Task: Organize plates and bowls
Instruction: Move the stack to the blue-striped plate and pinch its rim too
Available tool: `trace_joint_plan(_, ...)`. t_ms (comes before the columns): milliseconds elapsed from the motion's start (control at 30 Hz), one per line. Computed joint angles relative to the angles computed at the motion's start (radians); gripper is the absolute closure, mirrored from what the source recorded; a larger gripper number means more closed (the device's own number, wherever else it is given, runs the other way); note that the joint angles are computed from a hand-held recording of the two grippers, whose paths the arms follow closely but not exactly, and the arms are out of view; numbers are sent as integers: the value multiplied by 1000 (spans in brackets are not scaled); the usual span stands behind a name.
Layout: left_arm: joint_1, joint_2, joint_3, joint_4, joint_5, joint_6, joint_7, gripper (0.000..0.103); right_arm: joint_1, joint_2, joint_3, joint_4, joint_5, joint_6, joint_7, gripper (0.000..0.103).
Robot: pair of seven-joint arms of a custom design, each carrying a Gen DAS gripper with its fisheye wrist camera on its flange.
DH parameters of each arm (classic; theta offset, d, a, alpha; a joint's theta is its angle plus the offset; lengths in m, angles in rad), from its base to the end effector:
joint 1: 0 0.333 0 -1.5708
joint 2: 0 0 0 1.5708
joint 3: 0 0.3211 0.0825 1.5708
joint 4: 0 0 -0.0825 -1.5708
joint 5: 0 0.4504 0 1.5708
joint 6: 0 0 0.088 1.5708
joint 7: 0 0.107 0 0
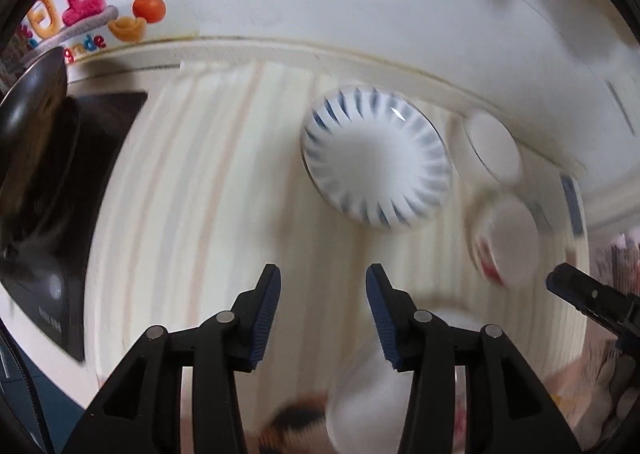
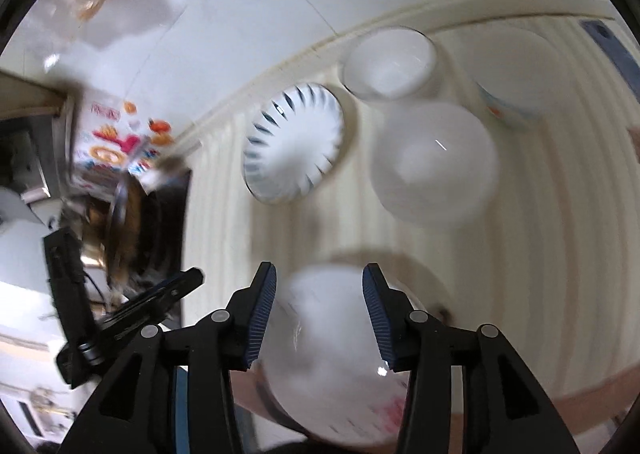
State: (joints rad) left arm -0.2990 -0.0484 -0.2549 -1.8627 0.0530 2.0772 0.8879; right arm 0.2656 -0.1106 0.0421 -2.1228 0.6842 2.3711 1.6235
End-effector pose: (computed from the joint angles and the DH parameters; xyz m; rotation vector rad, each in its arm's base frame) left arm 0.5419 -0.3349 0.5478 -2.2435 2.0133 -0.3750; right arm 0.5791 0.1921 0.4764 -1.6379 1.9219 0.3375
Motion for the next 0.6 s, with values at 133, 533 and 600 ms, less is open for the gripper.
trace_joint_plan(133, 25, 163, 19, 147, 21, -25, 40, 61, -11, 238, 9, 244, -73, -47, 72, 55)
trace_joint_plan(533, 51, 470, 27, 400, 37, -85, 135, 62, 2, 616, 18, 632, -306, -158, 215, 72)
trace_joint_plan(600, 53, 467, 27, 383, 34, -51, 144, 75, 4, 633, 21, 650, -324, -155, 209, 79)
